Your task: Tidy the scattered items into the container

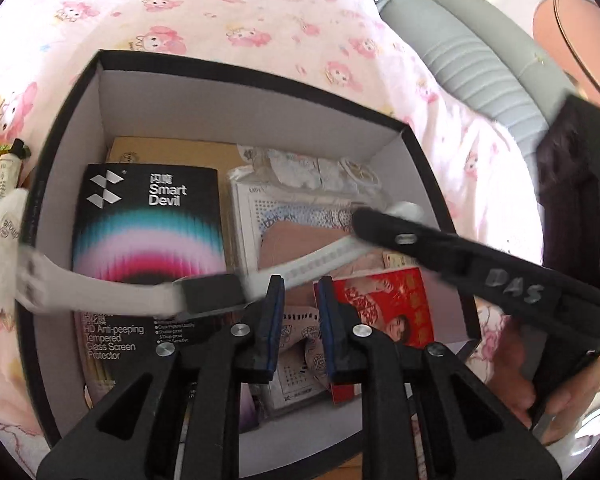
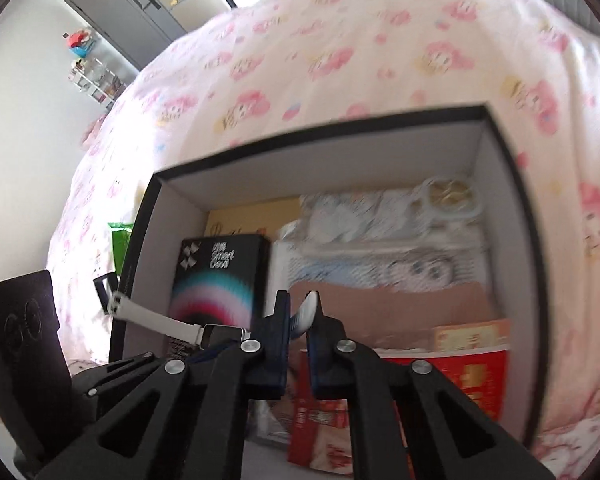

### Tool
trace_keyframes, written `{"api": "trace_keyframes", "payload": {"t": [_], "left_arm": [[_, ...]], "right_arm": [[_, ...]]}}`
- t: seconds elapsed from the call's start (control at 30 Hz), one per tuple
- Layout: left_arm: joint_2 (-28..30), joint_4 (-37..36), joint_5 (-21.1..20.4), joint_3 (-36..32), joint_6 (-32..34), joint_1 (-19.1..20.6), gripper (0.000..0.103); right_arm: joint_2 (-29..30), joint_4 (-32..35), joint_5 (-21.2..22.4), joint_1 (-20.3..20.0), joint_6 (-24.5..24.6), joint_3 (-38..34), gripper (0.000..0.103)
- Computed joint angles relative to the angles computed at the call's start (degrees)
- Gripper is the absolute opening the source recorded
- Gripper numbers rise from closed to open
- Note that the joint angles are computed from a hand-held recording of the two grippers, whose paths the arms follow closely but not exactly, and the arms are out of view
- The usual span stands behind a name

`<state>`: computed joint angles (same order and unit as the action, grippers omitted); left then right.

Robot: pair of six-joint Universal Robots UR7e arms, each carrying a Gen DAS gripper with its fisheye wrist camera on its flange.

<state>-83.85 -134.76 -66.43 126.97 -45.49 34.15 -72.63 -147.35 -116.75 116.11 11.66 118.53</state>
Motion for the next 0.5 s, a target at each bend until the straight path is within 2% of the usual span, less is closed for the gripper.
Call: {"api": "trace_keyframes", "payload": {"t": [0.13,0.27,0.4,0.43,0.47,0.5], "left_arm": [[-0.97,-0.89,0.10,0.60,-1.57,0.32,0.018],[-1.39,-1.84,2.36,0.94,-4.24,0.27,0.020],[-1.52,-4.74,-0.33,1.67,-4.16,1.69,0.026],[-1.26,-5.00,-0.75,1.61,-3.66,1.89,0.026],[-0.86,-4.91,-0.80,1.33,-3.28,1.93,0.026],[-0.53,-4.43,-0.48,1.05,-3.20,1.80,0.026]], "right_arm": [[-2.10,-0.93,-7.47,2.32,-1.93,1.00,0.004],[-4.21,0.56,-5.60,1.40,-0.74,2.29,0.004],[-5.20,-3.82,-4.97,0.00,-0.14,4.39,0.004],[-5.09,-4.64,-5.99,-0.14,-0.35,4.58,0.004],[-4.12,-4.99,-8.84,0.36,0.20,4.14,0.004],[-2.04,-5.46,-13.77,1.24,0.68,3.43,0.004]]}}
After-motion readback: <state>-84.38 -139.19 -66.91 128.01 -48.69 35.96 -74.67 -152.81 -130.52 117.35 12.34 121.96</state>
